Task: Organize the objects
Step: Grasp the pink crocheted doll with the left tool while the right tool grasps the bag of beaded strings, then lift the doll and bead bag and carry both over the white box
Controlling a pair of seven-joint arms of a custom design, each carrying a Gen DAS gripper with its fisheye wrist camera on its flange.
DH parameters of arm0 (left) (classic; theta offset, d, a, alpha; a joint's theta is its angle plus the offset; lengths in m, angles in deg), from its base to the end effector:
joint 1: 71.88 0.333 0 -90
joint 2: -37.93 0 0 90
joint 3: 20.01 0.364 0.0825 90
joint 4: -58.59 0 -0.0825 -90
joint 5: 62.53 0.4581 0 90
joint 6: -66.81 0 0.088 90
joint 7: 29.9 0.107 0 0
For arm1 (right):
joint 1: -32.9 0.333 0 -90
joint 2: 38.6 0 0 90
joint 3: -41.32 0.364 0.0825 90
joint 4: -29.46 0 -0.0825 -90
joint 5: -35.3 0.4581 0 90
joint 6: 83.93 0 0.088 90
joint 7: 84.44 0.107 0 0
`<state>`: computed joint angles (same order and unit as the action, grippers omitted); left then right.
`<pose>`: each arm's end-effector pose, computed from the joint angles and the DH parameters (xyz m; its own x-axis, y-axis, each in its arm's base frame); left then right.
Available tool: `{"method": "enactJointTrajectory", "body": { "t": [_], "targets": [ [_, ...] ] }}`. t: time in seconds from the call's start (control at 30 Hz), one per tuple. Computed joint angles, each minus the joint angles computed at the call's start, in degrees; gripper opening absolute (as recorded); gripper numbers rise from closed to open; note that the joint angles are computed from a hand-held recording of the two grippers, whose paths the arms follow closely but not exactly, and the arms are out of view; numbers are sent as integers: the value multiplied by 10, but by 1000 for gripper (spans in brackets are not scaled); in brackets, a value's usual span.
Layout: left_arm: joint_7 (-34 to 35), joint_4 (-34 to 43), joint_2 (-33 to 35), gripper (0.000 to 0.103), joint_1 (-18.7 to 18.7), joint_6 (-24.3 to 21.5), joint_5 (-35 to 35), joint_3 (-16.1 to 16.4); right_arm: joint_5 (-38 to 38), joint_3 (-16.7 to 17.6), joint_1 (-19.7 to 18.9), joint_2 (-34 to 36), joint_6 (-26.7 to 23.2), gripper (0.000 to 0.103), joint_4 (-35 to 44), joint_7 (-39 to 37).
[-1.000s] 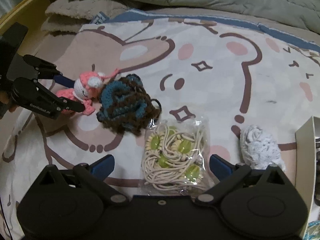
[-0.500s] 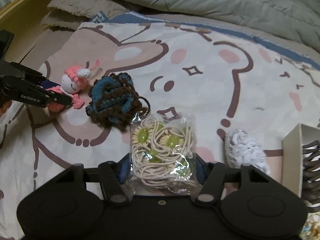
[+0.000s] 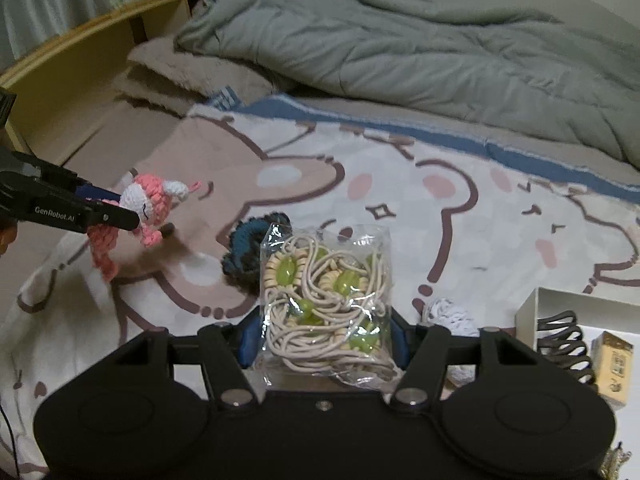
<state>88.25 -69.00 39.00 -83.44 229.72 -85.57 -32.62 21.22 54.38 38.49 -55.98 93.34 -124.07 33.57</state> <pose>0.5823 -0.2383 0.4316 -0.5430 -0.8390 0.0360 -0.6899 0.4213 -0.5887 0.4508 0.1733 0.4023 0.1230 -0.9889 -0.0830 -0.7582 -0.0397 -0.6508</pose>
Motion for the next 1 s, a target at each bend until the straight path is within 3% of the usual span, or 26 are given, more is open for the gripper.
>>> {"method": "enactJointTrajectory", "body": {
  "t": [0.13, 0.43, 0.63, 0.8, 1.0],
  "targets": [
    [0, -33, -42, 38, -13, 20, -32, 0, 9, 0, 8, -45, 1, 61, -23, 2],
    [-20, -95, -122, 38, -81, 72, -82, 24, 37, 11, 12, -149, -3, 61, -79, 7],
    [-83, -131, -153, 38, -115, 112, -53, 29, 45, 25, 3, -211, -12, 61, -113, 19],
    [-149, -154, -163, 38, -133, 140, -11, 25, 52, 17, 7, -250, -15, 61, -136, 20],
    [-219, -170, -169, 38, -135, 165, 43, 11, 51, 19, 5, -283, -26, 61, -153, 24]
  ]
}}
